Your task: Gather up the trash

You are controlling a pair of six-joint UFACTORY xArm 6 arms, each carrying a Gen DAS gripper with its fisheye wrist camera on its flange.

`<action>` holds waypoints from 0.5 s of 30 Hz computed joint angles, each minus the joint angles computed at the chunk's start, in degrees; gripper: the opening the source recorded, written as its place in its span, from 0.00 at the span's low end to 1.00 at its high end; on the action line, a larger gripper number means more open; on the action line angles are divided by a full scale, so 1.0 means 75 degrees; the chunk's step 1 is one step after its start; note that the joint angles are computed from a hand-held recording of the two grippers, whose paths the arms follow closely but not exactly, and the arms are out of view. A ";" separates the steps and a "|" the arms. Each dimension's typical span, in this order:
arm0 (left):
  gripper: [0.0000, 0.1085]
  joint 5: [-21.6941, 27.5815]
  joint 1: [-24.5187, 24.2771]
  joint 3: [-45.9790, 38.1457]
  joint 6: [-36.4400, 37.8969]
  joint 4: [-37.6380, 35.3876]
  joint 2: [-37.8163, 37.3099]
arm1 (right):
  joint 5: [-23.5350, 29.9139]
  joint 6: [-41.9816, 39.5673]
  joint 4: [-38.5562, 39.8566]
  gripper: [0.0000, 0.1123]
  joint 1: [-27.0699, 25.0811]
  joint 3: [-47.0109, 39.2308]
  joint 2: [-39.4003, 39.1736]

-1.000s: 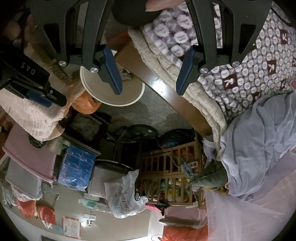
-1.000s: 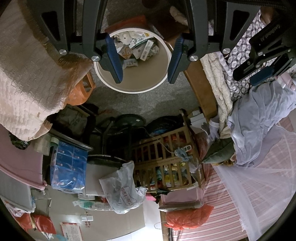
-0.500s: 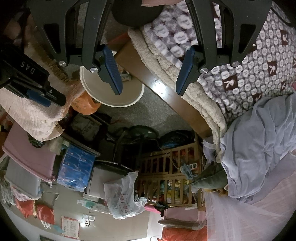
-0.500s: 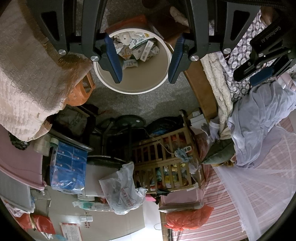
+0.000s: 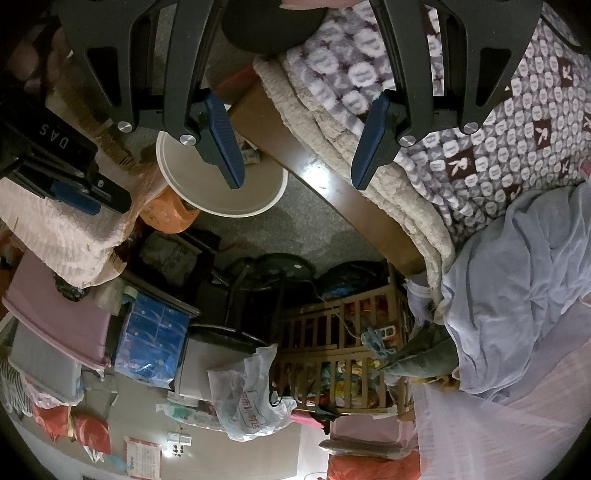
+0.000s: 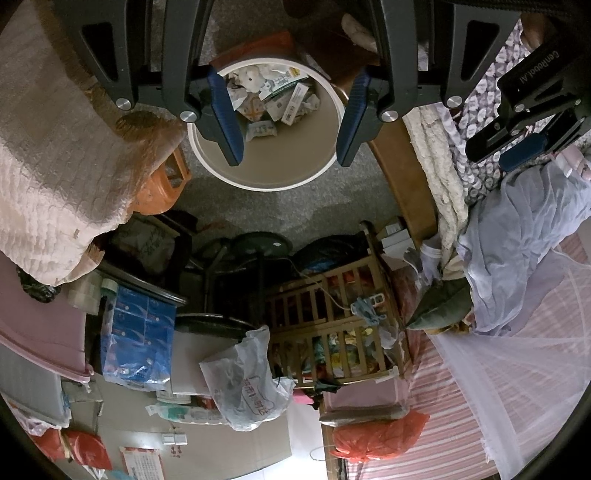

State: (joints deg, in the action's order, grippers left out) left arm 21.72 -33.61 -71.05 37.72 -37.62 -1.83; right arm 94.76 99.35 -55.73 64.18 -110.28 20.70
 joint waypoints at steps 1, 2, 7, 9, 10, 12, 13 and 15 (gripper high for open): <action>0.54 0.0012 0.0002 -0.0029 0.0004 0.0003 0.0021 | -0.0024 0.0041 0.0023 0.45 -0.0005 0.0104 -0.0072; 0.54 0.0007 0.0006 -0.0018 0.0018 -0.0008 0.0017 | -0.0063 0.0078 0.0037 0.45 -0.0013 0.0174 -0.0097; 0.54 0.0105 0.0026 -0.0062 0.0024 0.0019 0.0054 | -0.0114 0.0125 0.0076 0.45 -0.0041 0.0283 -0.0146; 0.54 0.0131 0.0044 -0.0058 0.0078 -0.0018 0.0066 | -0.0146 0.0162 0.0095 0.46 -0.0056 0.0374 -0.0196; 0.54 0.0171 0.0044 -0.0115 0.0069 -0.0004 0.0116 | -0.0153 0.0164 0.0106 0.46 -0.0064 0.0378 -0.0190; 0.54 0.0271 0.0063 -0.0213 0.0091 -0.0037 0.0190 | -0.0183 0.0166 0.0148 0.46 -0.0087 0.0427 -0.0212; 0.54 0.0298 0.0075 -0.0243 0.0107 -0.0051 0.0215 | -0.0193 0.0169 0.0166 0.46 -0.0093 0.0439 -0.0213; 0.54 0.0312 0.0087 -0.0257 0.0150 -0.0099 0.0233 | -0.0229 0.0128 0.0202 0.46 -0.0130 0.0387 -0.0169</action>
